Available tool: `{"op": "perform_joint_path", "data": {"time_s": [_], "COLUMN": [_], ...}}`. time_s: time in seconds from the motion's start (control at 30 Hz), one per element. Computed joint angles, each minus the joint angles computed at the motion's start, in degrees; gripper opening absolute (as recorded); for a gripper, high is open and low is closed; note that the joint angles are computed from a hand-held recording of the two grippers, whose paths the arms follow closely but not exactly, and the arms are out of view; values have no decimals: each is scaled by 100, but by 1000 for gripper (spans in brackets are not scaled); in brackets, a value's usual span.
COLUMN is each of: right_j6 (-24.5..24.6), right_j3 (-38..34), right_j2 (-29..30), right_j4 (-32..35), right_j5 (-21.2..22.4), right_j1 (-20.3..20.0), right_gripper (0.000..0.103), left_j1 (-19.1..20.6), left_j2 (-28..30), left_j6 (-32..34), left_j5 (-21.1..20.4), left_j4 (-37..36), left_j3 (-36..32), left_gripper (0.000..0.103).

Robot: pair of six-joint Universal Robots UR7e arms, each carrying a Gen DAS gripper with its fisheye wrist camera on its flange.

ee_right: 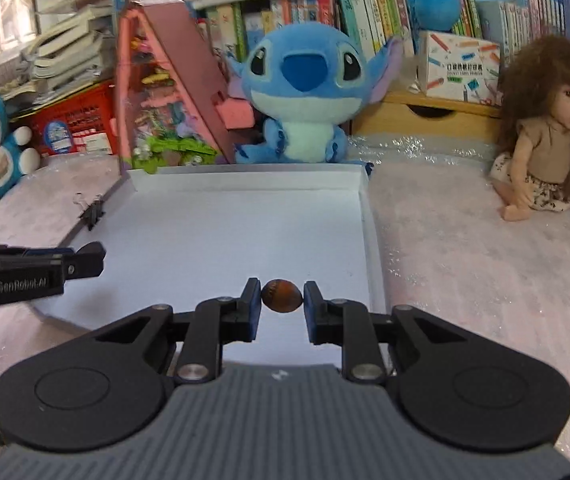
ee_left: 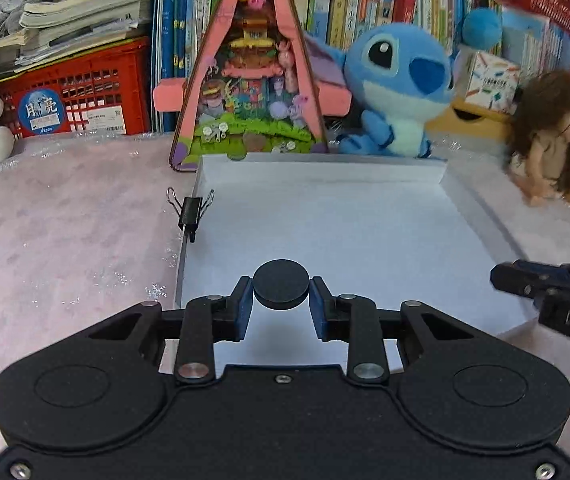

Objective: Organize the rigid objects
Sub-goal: 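Carry the lid and walnut into the white tray and open both tools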

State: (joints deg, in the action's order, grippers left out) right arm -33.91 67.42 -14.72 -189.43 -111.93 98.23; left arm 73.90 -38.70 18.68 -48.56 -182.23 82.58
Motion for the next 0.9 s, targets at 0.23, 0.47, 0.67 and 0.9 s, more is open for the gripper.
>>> {"op": "perform_joint_path", "data": {"time_s": [0.23,0.47,0.67,0.9], "right_j6": [183,119,-154,-660], "right_j3": [-691,-641,-186,845], "right_j2": [357,407,187,-260], "right_j4": [589,462,-19,-888], "right_j5": [-334,-348,-227,53], "right_j1": [-18,-50,-45,-71], "right_gripper": [27,56,64,71], "left_j1": [78,68,-44,-122], "left_j2": [242,281,37,-533], "left_j6": [71,271,574,664], "left_j5": [116,195,186,-38], "left_j4": [204,84,-372,-1018], "left_j3": [-293,-210,265,1292], "left_gripper": [28,36,55,76]}}
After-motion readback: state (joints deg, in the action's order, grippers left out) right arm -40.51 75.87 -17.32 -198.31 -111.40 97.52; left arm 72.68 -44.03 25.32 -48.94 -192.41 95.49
